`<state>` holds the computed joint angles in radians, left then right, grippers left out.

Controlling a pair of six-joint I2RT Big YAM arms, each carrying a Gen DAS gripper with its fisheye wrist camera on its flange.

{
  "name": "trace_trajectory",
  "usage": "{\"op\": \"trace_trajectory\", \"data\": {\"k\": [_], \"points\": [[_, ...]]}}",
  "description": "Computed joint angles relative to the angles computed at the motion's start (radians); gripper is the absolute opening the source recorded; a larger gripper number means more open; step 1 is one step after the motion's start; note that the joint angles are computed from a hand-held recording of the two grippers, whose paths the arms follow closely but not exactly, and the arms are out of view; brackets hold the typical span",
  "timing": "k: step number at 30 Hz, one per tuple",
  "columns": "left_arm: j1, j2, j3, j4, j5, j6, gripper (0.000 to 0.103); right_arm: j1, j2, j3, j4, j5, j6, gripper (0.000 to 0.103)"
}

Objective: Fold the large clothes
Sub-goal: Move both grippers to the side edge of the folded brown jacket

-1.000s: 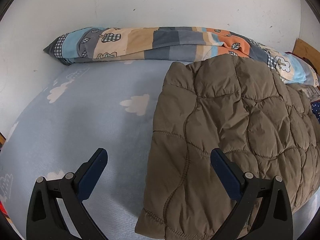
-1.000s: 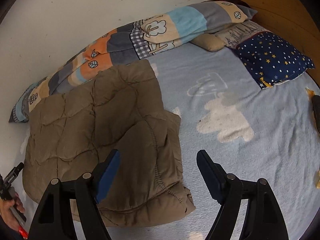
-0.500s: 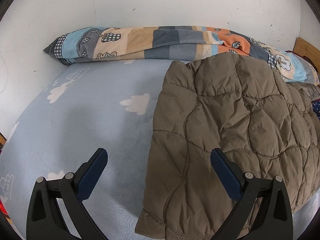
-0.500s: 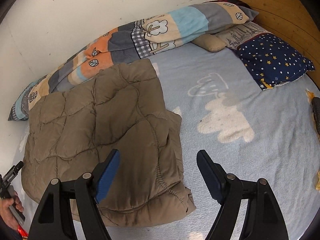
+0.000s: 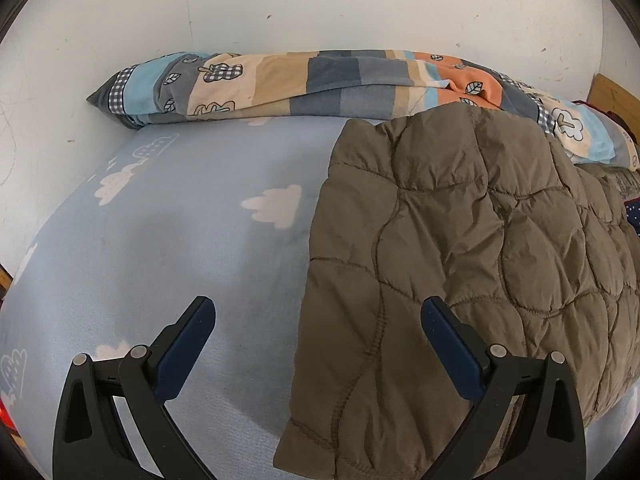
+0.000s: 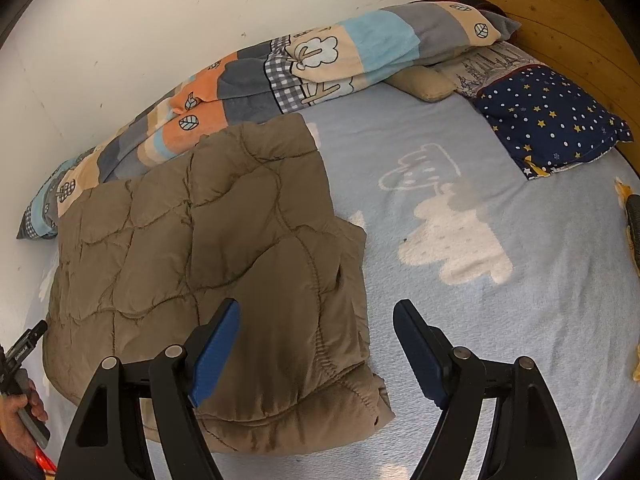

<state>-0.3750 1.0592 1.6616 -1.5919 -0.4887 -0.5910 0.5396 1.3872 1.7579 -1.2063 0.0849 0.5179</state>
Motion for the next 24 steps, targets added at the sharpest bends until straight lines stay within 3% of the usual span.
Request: {"op": "trace_trajectory", "data": {"k": [10,21,24], "points": [[0.04,-0.01,-0.006,0.014,0.03,0.014,0.102,-0.017,-0.006,-0.009,0.021,-0.044,0.01,0.083],[0.233,-0.027,0.002,0.006,0.24,0.151,0.102,-0.079,-0.016,-0.047,0.056,-0.174,0.007,0.083],[0.294,-0.031,-0.011,0.015,0.341,0.173,0.102,-0.089,-0.01,-0.049,0.065,-0.213,0.0,0.083]]}}
